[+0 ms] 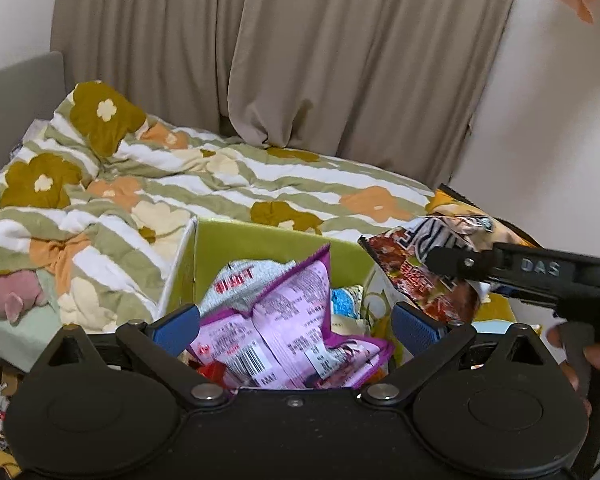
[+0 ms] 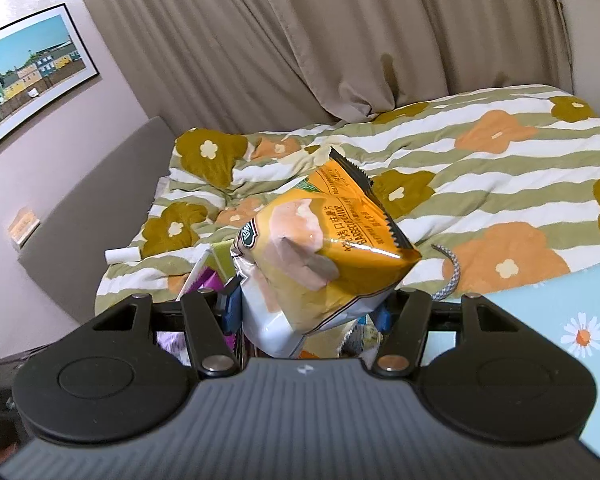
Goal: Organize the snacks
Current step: 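Open left tool to drop purple bag while right tool releases its bag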
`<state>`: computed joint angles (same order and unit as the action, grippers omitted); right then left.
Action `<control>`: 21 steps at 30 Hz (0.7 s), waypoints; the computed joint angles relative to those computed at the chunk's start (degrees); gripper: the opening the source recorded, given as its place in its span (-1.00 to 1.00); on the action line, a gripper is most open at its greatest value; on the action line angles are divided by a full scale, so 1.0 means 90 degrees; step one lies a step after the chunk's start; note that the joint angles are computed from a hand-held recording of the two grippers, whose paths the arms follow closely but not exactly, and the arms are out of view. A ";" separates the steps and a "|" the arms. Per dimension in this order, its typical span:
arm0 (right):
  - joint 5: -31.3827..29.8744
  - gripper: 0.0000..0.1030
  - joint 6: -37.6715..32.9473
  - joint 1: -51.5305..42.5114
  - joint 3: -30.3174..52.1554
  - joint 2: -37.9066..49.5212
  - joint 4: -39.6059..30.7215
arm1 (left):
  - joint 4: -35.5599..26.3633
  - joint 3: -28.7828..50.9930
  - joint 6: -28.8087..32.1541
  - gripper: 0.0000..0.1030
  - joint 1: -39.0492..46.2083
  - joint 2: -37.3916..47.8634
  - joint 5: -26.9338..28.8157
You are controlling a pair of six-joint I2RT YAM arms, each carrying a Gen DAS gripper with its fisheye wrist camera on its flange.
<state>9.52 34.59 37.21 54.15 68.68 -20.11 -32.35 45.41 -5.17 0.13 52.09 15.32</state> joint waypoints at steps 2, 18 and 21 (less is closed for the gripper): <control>0.0037 0.45 -0.0021 0.0016 0.0240 0.0265 -0.0060 | 0.0067 0.0013 0.0085 1.00 0.0116 0.0069 0.0105; -0.0046 1.00 0.0477 0.0046 0.1177 0.1819 0.0015 | 0.0290 -0.0094 0.0470 1.00 0.0388 0.0241 -0.0008; 0.0016 1.00 0.0573 0.0105 0.0904 0.1606 0.0087 | 0.0295 -0.0161 0.0533 1.00 0.0286 0.0167 -0.0153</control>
